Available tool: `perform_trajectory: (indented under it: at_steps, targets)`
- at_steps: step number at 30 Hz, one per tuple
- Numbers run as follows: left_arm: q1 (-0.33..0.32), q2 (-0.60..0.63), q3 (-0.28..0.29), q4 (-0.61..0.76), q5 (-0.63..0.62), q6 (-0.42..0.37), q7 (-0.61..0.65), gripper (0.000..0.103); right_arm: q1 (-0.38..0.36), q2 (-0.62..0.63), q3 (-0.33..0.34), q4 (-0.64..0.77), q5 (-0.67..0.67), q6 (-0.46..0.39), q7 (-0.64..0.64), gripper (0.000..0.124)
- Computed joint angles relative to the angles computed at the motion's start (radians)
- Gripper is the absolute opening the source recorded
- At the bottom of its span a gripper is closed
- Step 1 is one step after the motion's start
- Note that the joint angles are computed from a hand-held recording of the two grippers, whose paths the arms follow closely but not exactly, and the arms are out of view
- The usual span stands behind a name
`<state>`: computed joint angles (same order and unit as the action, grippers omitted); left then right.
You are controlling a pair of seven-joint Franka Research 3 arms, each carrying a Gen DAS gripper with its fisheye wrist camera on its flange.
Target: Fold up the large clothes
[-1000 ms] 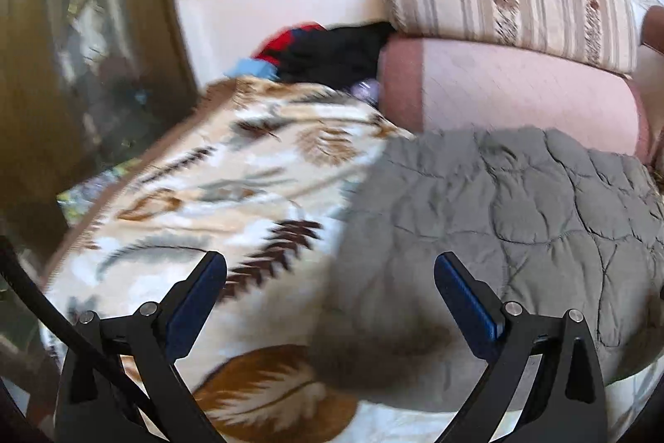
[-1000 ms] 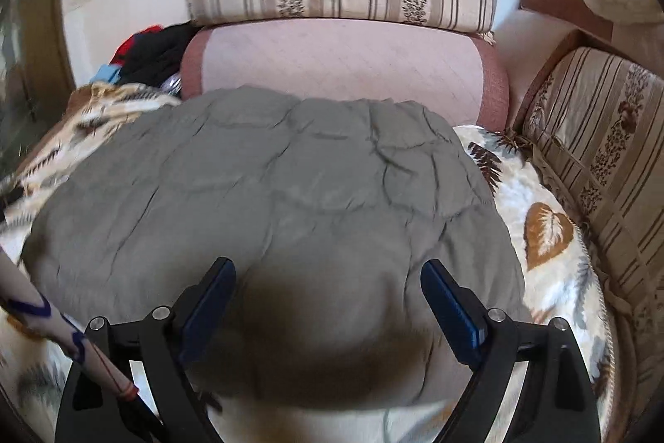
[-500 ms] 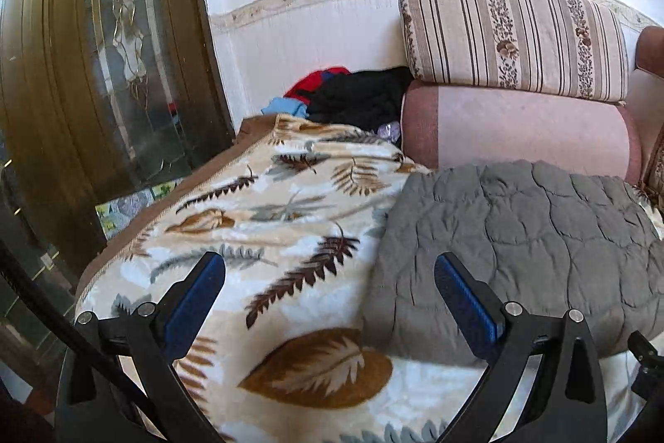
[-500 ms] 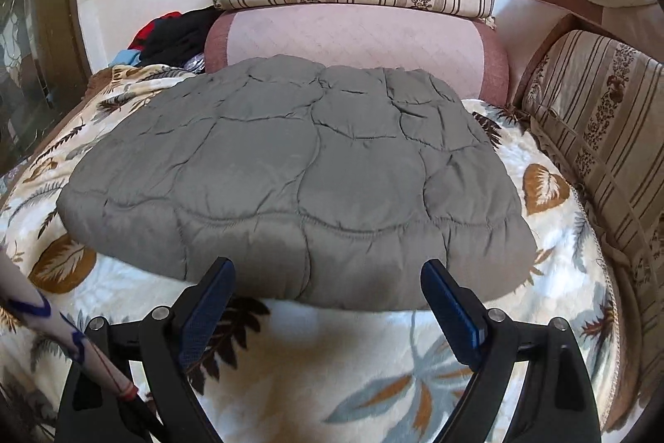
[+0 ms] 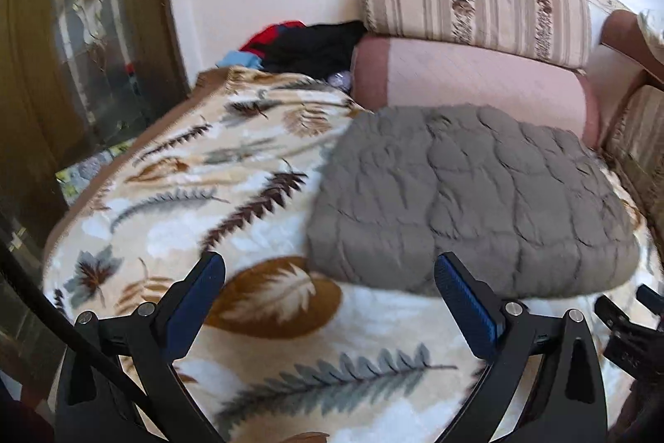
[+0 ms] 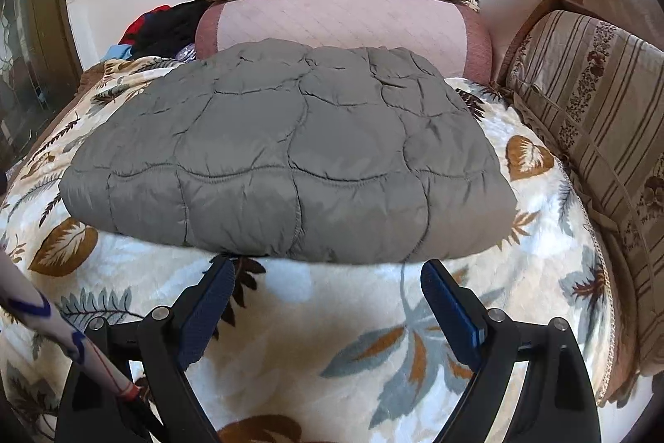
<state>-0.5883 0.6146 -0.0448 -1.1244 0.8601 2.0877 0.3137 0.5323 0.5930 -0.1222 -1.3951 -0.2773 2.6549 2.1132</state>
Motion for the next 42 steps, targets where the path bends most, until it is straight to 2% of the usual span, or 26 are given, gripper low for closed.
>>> perform_trajectory:
  at_steps: [5, 7, 19, 42]
  targets:
    - [0.031, -0.024, -0.04, -0.062, -0.072, 0.103, 0.006, 0.101, 0.011, -0.029, -0.007, -0.045, -0.02, 0.0, 0.013, 0.094]
    - [0.029, -0.021, -0.045, -0.066, -0.088, 0.117, 0.014, 0.101, 0.01, -0.034, -0.006, -0.054, -0.025, 0.001, 0.016, 0.094]
    - [-0.015, 0.008, -0.034, -0.033, -0.108, 0.077, 0.033, 0.101, 0.018, -0.055, 0.005, -0.094, -0.057, -0.017, 0.026, 0.094]
    - [-0.022, 0.05, -0.033, 0.018, -0.148, 0.018, 0.062, 0.101, 0.019, -0.049, 0.017, -0.093, -0.066, -0.038, 0.017, 0.094]
